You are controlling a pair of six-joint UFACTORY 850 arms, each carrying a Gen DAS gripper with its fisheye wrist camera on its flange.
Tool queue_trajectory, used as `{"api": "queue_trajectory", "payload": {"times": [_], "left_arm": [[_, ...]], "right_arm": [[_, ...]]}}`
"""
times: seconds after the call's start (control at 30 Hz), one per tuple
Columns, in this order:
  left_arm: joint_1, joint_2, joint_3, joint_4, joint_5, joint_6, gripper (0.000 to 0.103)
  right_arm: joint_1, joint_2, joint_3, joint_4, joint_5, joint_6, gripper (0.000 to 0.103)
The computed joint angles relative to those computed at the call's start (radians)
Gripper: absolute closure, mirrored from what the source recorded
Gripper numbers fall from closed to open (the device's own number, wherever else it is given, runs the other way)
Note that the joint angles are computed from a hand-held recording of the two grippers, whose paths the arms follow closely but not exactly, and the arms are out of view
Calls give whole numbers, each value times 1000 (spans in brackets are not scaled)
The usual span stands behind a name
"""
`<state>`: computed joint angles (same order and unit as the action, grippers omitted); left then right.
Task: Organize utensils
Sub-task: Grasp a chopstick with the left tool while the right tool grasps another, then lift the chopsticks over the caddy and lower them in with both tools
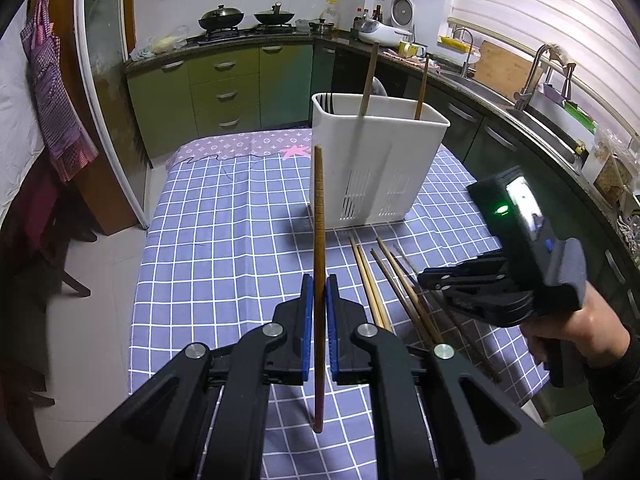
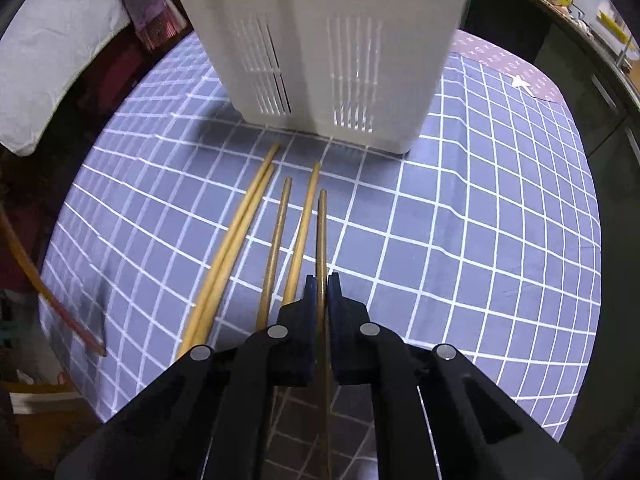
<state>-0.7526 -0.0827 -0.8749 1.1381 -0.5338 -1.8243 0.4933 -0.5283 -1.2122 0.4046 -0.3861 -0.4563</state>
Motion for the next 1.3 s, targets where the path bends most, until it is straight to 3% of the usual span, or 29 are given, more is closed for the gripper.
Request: {"api": "queue_trajectory", "payload": {"times": [0.17,0.27,0.4,0.57,0.87,1.3], "left_arm": [[-9,10,5,13,-5,-3,97],[-17,14,7,17,-16,-2,97],[-25,21,6,14,-29,4,97],[-38,35,10,24,-50,0,96],[-57,47,13,27,-68,10,97],[-41,63,3,18,-51,39,97]], "right_arm": [[-19,113,86,222,45,-211,97],[-48,217,165,435,71,-436,97],[-77,328,254,697,84,-704,97],[-116,424,330,876,60,-885,97],[-108,499,389,952,60,-959,97],[-83,505,375,978,73,-982,97]]}}
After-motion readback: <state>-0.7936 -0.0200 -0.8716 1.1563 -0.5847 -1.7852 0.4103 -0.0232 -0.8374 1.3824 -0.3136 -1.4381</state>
